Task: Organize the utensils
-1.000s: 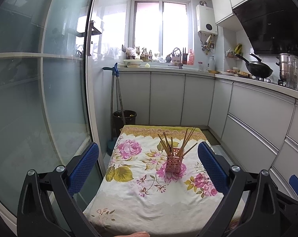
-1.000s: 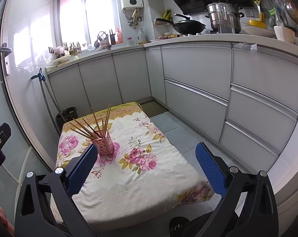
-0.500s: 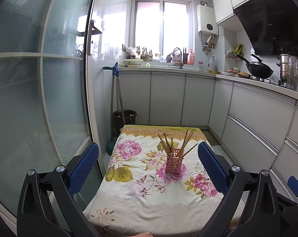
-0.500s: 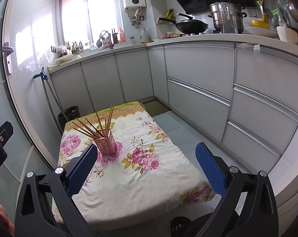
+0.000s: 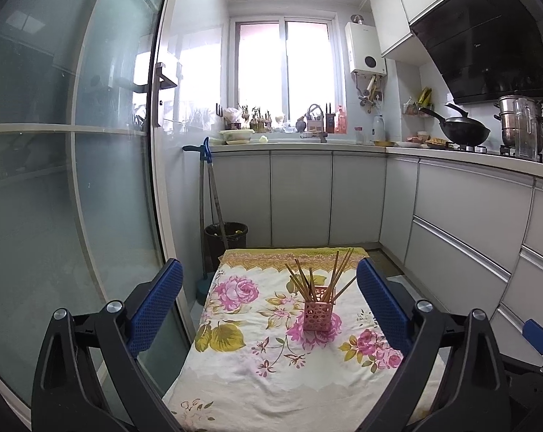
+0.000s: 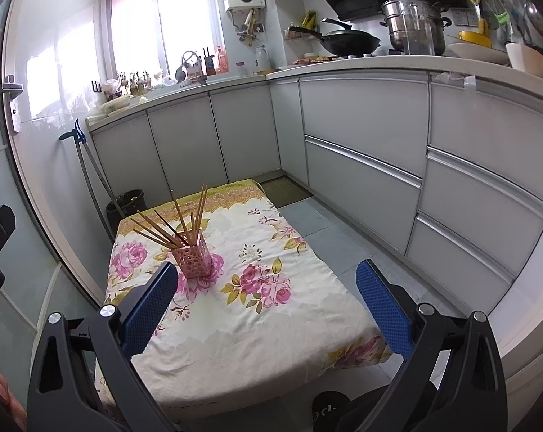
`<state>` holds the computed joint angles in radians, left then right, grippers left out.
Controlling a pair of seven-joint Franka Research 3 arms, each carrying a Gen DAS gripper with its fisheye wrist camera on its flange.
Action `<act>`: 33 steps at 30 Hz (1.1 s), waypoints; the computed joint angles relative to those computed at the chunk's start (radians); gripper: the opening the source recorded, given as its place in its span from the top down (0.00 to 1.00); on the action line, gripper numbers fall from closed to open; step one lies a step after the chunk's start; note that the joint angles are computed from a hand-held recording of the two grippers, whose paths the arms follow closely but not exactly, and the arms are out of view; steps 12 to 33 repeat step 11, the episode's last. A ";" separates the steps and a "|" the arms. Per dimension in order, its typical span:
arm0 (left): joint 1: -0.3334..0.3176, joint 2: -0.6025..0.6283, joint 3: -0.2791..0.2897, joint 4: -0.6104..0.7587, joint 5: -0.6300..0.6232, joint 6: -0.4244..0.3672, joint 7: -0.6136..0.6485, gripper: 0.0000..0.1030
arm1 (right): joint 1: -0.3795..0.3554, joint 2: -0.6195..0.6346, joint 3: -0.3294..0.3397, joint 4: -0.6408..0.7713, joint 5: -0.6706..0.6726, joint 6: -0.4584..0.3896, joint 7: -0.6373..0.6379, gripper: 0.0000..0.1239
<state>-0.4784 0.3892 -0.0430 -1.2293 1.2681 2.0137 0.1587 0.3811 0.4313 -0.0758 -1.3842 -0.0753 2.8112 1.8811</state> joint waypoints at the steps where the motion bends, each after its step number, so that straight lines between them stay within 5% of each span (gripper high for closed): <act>1: 0.001 0.002 0.000 0.003 -0.003 0.000 0.006 0.08 | 0.001 0.001 -0.002 -0.001 -0.002 0.003 0.003 0.22; 11: 0.024 0.011 -0.002 0.018 -0.102 0.010 0.024 0.07 | 0.002 0.002 -0.006 -0.005 -0.002 0.006 0.015 0.22; 33: 0.024 0.011 -0.002 0.018 -0.102 0.010 0.024 0.07 | 0.002 0.002 -0.006 -0.005 -0.002 0.006 0.015 0.22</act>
